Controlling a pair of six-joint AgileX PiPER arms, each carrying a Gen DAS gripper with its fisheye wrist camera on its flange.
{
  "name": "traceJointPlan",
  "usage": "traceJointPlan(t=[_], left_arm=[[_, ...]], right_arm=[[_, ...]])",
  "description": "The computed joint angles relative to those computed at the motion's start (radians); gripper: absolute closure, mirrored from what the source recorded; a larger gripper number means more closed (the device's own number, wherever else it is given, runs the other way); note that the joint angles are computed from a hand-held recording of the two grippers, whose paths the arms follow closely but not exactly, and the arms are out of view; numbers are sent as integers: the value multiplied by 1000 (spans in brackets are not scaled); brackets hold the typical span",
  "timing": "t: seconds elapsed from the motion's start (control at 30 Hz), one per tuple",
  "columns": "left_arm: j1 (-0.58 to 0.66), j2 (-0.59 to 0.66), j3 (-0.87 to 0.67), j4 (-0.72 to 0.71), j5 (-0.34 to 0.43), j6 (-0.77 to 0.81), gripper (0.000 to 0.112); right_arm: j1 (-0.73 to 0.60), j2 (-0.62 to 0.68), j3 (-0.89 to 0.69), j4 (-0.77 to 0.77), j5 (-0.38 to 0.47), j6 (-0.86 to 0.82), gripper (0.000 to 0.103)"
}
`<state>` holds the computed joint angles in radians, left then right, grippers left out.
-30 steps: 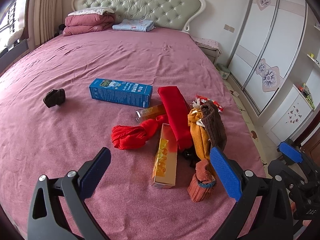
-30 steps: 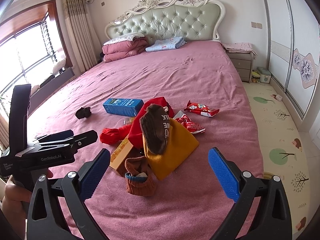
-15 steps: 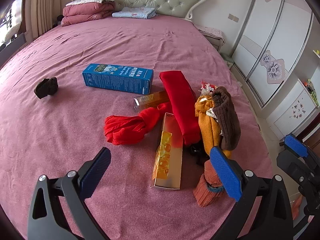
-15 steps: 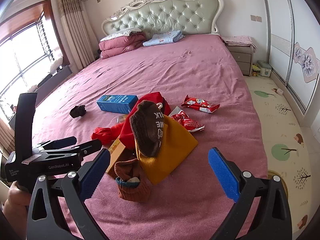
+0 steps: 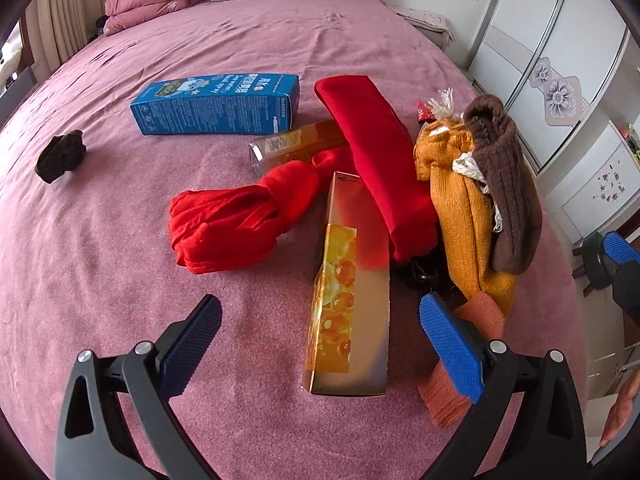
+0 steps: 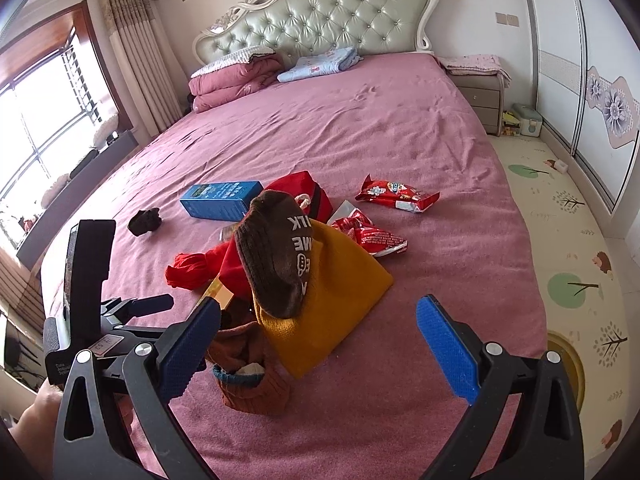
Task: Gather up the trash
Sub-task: 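Grasp the tan orange-print box with the left gripper while the right grasps the brown sock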
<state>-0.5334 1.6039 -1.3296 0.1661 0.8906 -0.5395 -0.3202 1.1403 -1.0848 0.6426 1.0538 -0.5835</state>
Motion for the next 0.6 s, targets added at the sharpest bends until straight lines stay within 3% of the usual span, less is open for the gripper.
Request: traceJointPlan(t=[0.23, 0.37, 0.43, 0.47, 0.6], left_arm=[[54, 46, 3, -123, -25, 104, 18], [63, 51, 8, -114, -20, 130, 34], [65, 48, 6, -97, -17, 133, 48], [70, 47, 6, -92, -15, 134, 63], [129, 22, 34, -190, -53, 219, 70]], right_arm=[[30, 23, -11, -12, -11, 5, 9], [75, 39, -22, -28, -25, 14, 12], [96, 60, -35, -27, -21, 16, 17], [106, 69, -39, -27, -21, 18, 21], [158, 109, -63, -54, -40, 65, 28]])
